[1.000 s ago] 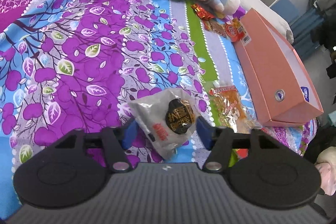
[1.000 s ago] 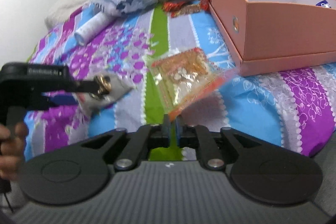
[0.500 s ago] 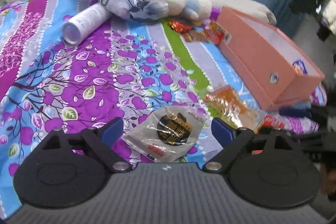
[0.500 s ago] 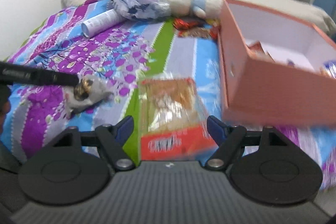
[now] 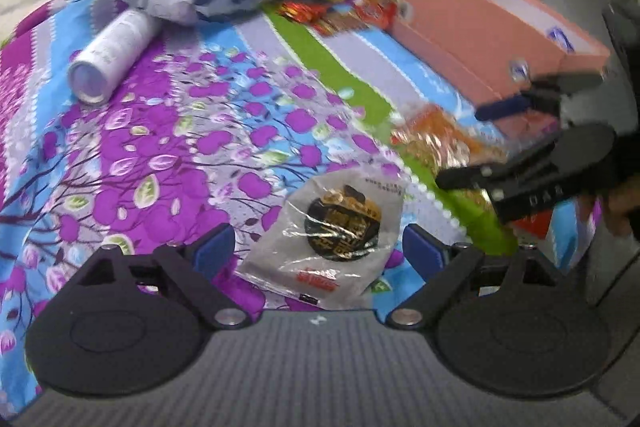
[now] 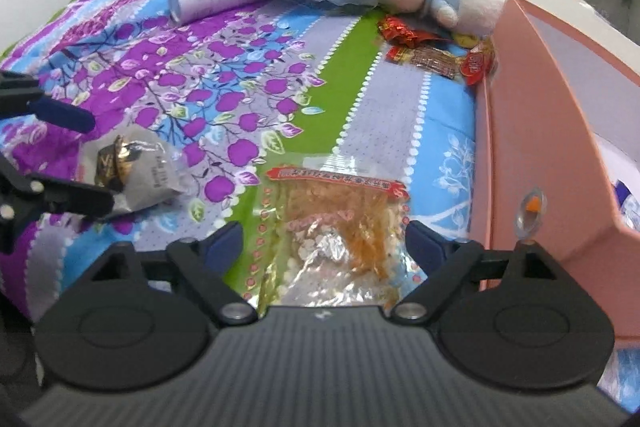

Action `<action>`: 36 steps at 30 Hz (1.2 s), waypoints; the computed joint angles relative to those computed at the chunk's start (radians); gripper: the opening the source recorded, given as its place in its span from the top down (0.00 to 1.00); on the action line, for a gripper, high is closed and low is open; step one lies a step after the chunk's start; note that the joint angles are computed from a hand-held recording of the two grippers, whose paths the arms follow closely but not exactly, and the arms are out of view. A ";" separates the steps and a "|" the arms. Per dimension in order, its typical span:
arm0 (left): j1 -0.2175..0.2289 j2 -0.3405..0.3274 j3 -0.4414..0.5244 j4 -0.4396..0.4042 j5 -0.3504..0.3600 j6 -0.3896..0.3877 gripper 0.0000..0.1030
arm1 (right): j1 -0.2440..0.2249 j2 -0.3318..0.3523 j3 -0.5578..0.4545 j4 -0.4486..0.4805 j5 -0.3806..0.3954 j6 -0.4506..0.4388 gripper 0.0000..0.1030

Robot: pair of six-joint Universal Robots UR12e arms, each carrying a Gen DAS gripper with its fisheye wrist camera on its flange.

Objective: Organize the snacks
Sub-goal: 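Lift the clear bag with the left tool while the right tool lifts the red-label bag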

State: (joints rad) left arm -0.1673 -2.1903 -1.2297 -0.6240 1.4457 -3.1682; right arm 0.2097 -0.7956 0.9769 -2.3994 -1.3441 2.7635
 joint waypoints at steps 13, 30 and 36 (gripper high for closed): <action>-0.011 -0.036 0.026 0.004 0.016 0.054 0.17 | -0.010 0.050 -0.069 0.074 0.061 0.095 0.09; -0.036 -0.006 -0.001 0.019 0.118 -0.351 0.30 | -0.015 -0.012 0.014 0.014 0.067 0.175 0.72; -0.049 0.022 -0.015 0.012 0.152 -0.447 0.30 | -0.014 -0.065 0.084 -0.029 0.071 0.218 0.72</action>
State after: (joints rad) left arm -0.2159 -2.1684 -1.2445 -0.6118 1.5981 -3.6156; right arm 0.1961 -0.8606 1.0609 -2.4282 -1.2733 2.9818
